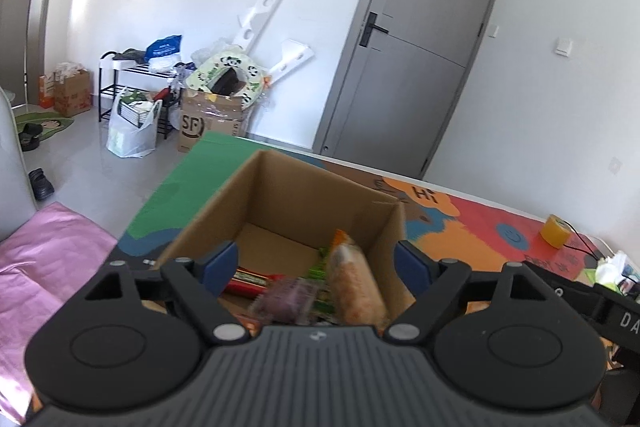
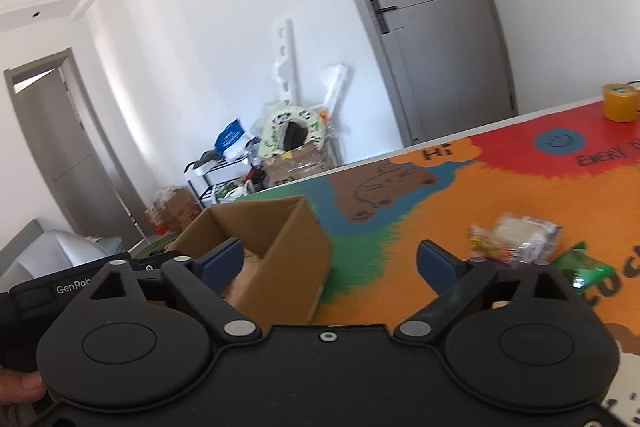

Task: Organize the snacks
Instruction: 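Open both grippers to drop the packets into the box, then move both open grippers back over the snack pile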

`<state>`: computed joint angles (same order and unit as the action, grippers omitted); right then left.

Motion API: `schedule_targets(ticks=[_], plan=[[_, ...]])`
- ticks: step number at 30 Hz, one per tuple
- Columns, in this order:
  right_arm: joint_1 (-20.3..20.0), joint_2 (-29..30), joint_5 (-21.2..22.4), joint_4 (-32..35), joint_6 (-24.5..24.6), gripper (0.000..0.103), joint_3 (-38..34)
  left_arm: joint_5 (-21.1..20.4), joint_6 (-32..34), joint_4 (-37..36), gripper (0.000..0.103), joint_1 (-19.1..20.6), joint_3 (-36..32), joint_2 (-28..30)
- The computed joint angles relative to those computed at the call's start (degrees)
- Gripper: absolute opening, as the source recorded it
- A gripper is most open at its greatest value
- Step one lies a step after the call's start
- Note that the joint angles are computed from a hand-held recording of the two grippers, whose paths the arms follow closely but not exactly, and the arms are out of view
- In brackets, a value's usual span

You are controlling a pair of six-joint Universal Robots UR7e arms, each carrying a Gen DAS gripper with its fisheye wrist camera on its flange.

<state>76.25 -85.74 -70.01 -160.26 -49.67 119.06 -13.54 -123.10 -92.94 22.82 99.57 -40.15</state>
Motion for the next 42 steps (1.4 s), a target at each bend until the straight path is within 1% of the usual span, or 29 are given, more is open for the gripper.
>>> schedule_targets(ticks=[3,6,8,10,14,17,24,27,34,38,42], plan=[[-1.27,-0.70,0.47,-0.52,-0.11,0.098,-0.29,0.30,4.65,-5.09,0.084,-0.01,-0.30,1.19],[-2.62,-1.30,0.88,-0.50,0.18,0.099,-0.81,0.77,10.99,-11.40,0.084,0.03,-1.17,3.01],[-3.46,-1.55,1.07,-0.25,0.21,0.099,-1.26,0.96,16.59,-17.55,0.084,0.07,-1.25,4.19],[-4.35,-1.87,1.21,-0.09,0.00,0.099,-1.59,0.98,20.00,-21.05,0.084,0.11,-1.68,5.20],[-6.02,-2.27,1.13,0.24,0.27,0.099,-2.38,0.65,28.89,-30.85,0.084,0.18,-2.41,7.62],[-7.29,-2.53,1.34,0.27,0.46,0.099,-2.90,0.38,34.21,-35.93,0.084,0.33,-3.45,9.37],[-9.74,-2.36,2.11,1.61,0.19,0.098,-5.06,-0.33,42.35,-43.46,0.084,0.76,-7.19,13.52],[-10.46,-1.72,2.02,2.21,0.68,0.094,-6.31,-0.62,46.57,-47.23,0.084,1.09,-9.20,15.47],[-11.06,0.20,1.10,3.26,0.64,0.081,-8.70,-1.95,56.06,-56.40,0.084,2.31,-12.38,18.89],[-11.21,1.47,0.24,3.67,0.92,0.078,-9.97,-3.25,59.86,-59.26,0.084,3.21,-14.54,20.67],[-11.17,3.29,-0.58,4.15,1.51,0.074,-11.84,-4.14,62.12,-60.44,0.084,4.10,-16.79,22.33]])
